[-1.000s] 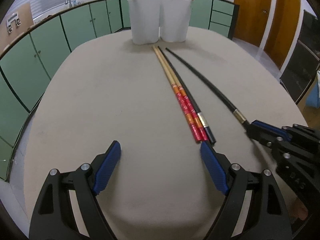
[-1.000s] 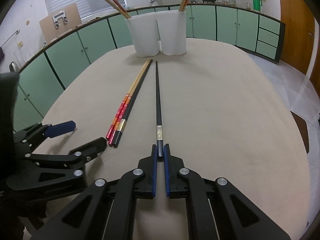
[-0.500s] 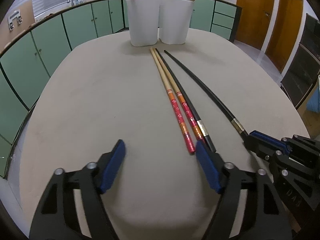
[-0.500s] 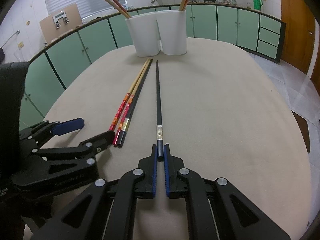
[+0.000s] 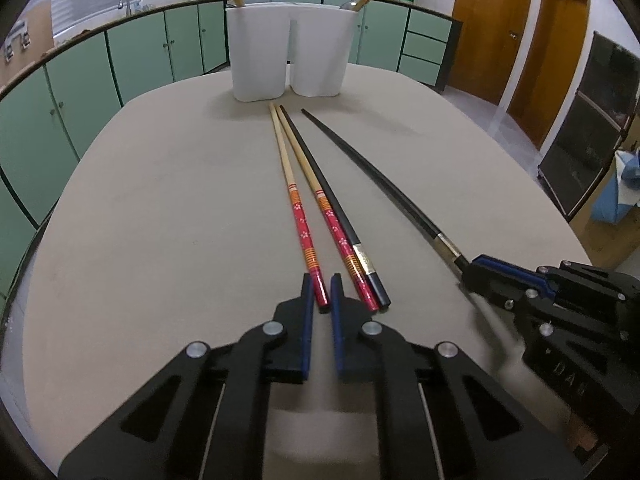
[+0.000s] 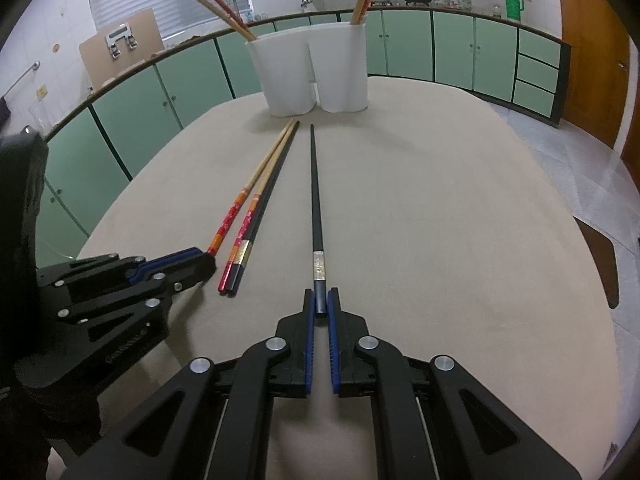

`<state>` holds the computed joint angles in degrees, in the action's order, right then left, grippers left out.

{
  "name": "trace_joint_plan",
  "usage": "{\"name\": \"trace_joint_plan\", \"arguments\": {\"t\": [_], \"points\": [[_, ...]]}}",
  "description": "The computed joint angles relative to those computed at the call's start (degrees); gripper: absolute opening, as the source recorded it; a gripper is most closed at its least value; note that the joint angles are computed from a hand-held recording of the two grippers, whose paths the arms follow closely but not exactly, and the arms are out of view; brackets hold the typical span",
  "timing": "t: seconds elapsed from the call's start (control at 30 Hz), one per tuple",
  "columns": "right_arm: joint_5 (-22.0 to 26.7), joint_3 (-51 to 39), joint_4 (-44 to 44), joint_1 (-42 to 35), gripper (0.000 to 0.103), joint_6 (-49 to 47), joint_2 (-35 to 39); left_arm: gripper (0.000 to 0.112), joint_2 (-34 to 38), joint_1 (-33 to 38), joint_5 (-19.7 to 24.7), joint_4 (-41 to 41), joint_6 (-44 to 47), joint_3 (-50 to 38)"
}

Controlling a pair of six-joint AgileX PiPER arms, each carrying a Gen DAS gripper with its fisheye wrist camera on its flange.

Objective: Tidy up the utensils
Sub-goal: 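Grasp a black chopstick with the right tool while the left tool grasps a red-patterned one, then lift both chopsticks and carry them over the white holder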

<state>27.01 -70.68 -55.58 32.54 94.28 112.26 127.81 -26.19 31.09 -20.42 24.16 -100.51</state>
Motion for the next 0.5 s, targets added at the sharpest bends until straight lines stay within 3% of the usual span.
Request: {"name": "trace_joint_plan", "arguments": {"t": [0.5], "points": [[2.9, 0.1, -3.0, -1.1, 0.006, -2.1, -7.5, 0.006, -8.3, 3.4, -2.1, -8.6, 7.9, 2.2]]}}
